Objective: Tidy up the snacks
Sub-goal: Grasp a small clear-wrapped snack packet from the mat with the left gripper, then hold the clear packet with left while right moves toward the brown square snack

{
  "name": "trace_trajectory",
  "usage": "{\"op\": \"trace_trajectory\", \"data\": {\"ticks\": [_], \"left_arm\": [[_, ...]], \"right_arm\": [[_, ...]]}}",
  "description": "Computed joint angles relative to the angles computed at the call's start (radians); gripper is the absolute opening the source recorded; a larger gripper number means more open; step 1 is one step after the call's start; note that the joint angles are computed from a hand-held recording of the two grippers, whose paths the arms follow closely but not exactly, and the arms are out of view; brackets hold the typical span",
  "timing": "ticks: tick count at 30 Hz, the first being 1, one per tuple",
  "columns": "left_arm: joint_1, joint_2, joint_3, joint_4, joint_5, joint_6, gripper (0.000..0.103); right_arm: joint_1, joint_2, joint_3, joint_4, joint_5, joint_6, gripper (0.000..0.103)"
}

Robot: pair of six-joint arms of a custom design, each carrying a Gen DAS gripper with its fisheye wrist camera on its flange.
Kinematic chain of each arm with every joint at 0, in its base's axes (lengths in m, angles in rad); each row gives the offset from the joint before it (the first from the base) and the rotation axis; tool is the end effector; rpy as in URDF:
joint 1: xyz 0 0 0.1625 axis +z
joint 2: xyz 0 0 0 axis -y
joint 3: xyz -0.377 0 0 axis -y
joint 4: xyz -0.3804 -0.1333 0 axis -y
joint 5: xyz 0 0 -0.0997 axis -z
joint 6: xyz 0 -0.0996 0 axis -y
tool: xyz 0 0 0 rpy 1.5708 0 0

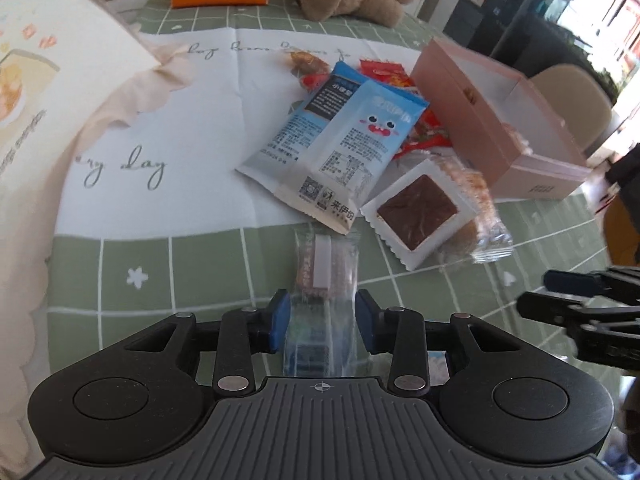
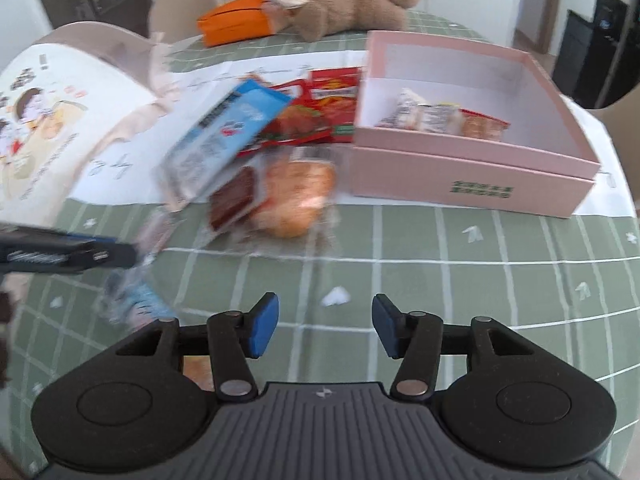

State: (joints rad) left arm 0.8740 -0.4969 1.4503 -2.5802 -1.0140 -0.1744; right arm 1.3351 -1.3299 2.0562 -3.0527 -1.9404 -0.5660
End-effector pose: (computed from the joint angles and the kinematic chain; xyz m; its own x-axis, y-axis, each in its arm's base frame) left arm -0.2783 -0.6223 -0.0468 -0.7711 0.3814 -0.5099 0.5148 0.8447 -0.1467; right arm -0.0246 -0.5192 0.2768 -0.8076 0.0076 0.5897 -0.3117 0.8433 -0.4378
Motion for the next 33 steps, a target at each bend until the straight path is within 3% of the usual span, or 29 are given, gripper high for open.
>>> {"op": "trace_trajectory", "data": {"ticks": [6,12,15,18,26,29,33], "left_arm": [[-0.014,0.031,-0.032,0.041,0.045,0.039,0.043],[-0.015,0.002,0.006,0.041,0.054,0.009,0.042],[-0.018,-0.005,0.019,0.035,0.056,0.002,0.042],[-0.017,-0.014,0.035,0.021,0.044,-0.002,0.042],[-0.025,-0.023,0.063,-0.006,0.033,-0.002,0.042],[-0.025,-0.024,0.064,-0.008,0.026,0.001,0.043],[-0.023,-0.023,0.062,-0.008,0.011,0.007,0.043]], "right_arm": [[0.025,0.002,-0.012,0.014,0.022,0.045,0.055],[0.044,-0.066,0.029,0.169,0.060,-0.012,0.067],[0.047,-0.063,0.045,0.191,0.035,-0.027,0.068],[0.054,-0.026,0.050,0.148,-0.037,-0.028,0.068],[0.030,0.016,0.018,0.032,-0.124,0.004,0.065],[0.025,0.042,0.008,-0.062,-0.171,-0.010,0.065],[0.026,0.066,-0.010,-0.104,-0.190,-0.019,0.065]]}}
